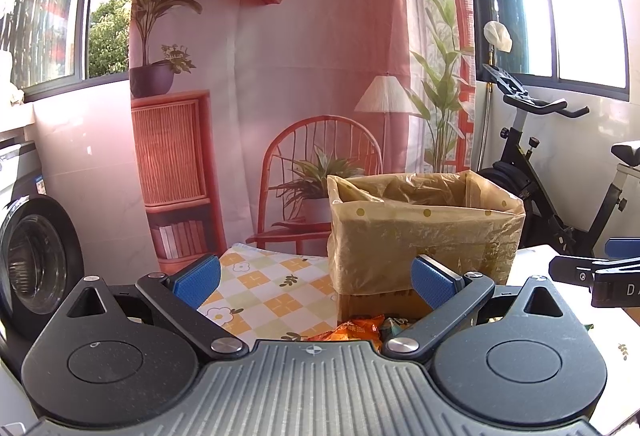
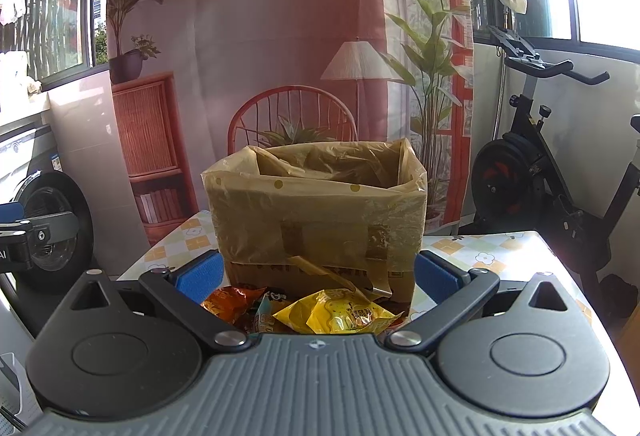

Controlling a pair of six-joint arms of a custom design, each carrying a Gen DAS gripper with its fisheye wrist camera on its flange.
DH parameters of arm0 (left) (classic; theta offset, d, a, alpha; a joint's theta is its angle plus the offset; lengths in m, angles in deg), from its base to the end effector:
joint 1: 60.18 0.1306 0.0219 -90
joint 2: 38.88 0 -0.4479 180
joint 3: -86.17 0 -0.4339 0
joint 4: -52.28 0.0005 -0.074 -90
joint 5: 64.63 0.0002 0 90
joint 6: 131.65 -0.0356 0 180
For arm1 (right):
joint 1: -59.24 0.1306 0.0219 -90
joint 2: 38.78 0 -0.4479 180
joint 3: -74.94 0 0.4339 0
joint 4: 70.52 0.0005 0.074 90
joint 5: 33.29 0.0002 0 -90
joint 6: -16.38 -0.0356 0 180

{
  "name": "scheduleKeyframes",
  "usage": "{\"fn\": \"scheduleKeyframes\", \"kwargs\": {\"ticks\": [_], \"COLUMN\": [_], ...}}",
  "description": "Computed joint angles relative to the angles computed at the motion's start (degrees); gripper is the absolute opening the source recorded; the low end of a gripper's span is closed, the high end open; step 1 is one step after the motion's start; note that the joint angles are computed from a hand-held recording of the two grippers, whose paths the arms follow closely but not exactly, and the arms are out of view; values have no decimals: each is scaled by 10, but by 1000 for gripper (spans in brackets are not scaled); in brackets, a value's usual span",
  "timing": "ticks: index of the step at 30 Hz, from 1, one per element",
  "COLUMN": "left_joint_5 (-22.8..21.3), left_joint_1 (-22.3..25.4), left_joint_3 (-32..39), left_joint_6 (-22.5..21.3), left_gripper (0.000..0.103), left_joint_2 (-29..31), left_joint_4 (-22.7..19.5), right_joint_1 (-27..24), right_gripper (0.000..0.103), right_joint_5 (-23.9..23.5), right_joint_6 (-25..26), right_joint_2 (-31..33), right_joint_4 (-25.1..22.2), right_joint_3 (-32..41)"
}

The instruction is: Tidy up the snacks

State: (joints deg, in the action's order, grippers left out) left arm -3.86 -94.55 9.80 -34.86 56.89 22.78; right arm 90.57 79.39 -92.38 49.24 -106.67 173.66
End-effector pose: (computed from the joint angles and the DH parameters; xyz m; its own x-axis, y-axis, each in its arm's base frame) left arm 0.5001 -0.3216 0.5966 -0.3162 0.0913 -0.9443 0.0812 0.9943 0.0689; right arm 0.4594 0.2630 0.6127 -0.4062 0.1001 -0.9083 -0.0546 0.9895 0.1335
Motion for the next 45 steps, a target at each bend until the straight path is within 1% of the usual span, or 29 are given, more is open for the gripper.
{"fn": "scheduleKeyframes", "kwargs": {"ticks": [45], "left_joint_5": [0], "left_joint_1": [0], "left_joint_3": [-5], "left_joint_6": [9], "left_gripper": [102], "left_joint_2": [-2], "left_joint_4": [-1], "right_joint_1": [0], "right_gripper": [103], "right_joint_5": [2], "right_joint_6": [-1], "right_joint_2": [0], "right_joint_4": [2], "right_joint_3": [-2]}}
